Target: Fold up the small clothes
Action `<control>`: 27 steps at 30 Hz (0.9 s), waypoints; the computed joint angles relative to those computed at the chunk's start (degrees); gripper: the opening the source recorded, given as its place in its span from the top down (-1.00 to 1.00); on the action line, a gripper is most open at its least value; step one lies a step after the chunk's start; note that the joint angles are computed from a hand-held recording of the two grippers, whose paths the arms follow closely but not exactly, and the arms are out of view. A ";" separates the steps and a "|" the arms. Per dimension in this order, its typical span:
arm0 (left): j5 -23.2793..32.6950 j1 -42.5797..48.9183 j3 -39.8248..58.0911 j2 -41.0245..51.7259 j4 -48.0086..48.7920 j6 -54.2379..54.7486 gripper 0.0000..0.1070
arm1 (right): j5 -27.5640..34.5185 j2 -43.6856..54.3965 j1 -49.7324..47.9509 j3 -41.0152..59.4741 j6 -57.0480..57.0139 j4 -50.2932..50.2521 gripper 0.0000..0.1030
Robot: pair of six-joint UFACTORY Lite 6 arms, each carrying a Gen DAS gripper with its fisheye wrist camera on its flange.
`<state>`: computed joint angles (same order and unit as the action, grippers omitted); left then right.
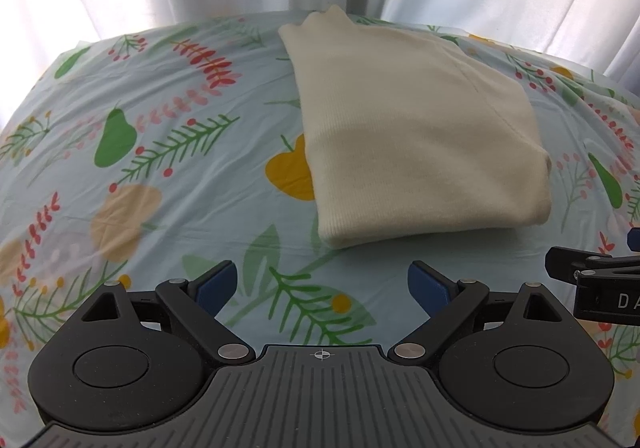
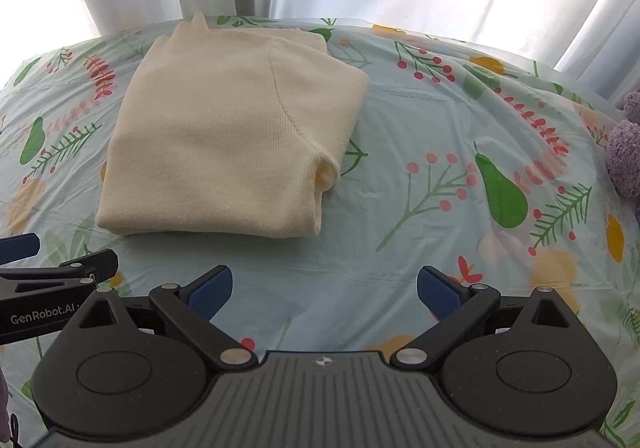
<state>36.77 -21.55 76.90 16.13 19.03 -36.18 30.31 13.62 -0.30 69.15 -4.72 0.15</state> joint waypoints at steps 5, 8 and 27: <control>0.13 0.09 0.21 0.11 -0.24 0.19 -0.79 | 0.03 0.03 0.08 0.05 0.29 -0.21 -0.92; 0.21 0.11 0.39 0.26 -0.24 0.22 -0.79 | 0.08 0.02 0.10 0.06 0.23 -0.12 -0.92; 0.07 0.64 1.04 0.90 -0.66 1.20 -0.79 | -0.97 0.07 -0.03 -0.03 0.81 -0.77 -0.92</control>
